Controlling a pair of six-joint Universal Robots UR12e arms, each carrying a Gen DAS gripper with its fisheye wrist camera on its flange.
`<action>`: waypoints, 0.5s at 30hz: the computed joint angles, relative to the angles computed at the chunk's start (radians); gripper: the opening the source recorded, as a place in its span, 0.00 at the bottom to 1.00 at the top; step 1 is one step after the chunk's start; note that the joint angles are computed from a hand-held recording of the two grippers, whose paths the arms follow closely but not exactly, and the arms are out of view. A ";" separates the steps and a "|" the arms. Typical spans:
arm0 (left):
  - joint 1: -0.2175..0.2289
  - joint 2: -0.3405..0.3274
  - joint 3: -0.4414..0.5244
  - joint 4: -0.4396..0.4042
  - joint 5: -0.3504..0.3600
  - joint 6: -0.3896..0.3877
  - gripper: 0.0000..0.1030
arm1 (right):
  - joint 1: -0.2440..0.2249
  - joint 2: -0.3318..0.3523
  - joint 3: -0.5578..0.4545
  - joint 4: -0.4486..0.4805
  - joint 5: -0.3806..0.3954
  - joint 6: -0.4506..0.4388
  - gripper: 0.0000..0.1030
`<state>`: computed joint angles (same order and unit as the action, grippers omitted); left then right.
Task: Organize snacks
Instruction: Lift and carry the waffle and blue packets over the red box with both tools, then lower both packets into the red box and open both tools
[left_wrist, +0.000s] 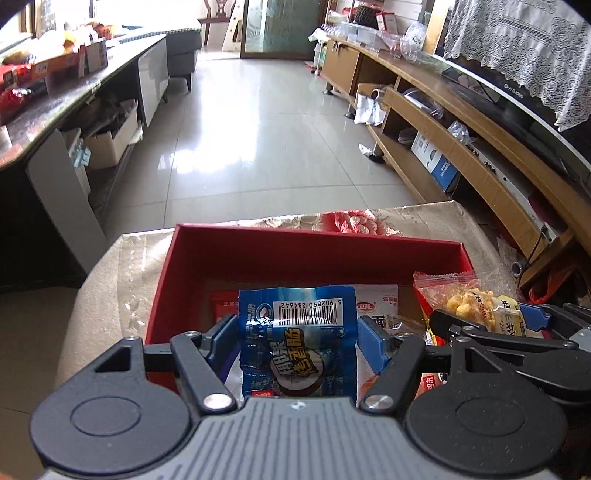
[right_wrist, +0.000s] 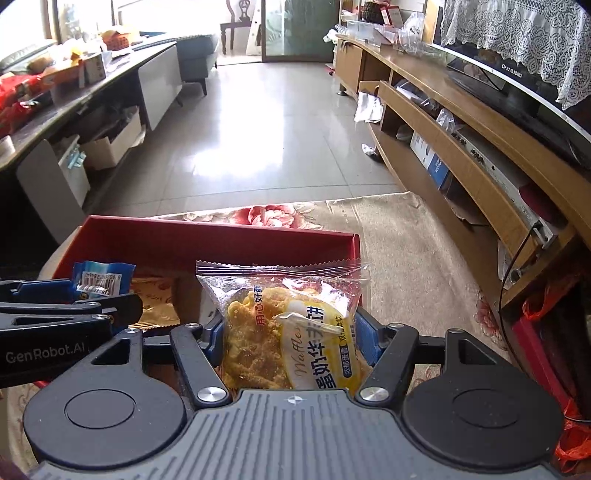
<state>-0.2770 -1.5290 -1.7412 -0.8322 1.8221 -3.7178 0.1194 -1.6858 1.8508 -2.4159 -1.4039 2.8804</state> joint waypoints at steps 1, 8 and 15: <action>0.005 -0.001 0.002 -0.007 -0.010 -0.005 0.61 | 0.002 0.004 -0.002 -0.002 -0.003 -0.001 0.71; 0.038 -0.004 0.002 -0.035 -0.088 -0.046 0.62 | 0.003 0.016 -0.014 0.002 0.005 0.022 0.72; 0.044 0.000 0.003 -0.035 -0.092 -0.058 0.63 | -0.007 0.016 -0.019 0.009 0.042 0.048 0.73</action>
<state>-0.2328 -1.5291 -1.7386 -0.8672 1.7303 -3.7755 0.1126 -1.6694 1.8314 -2.4072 -1.3619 2.9280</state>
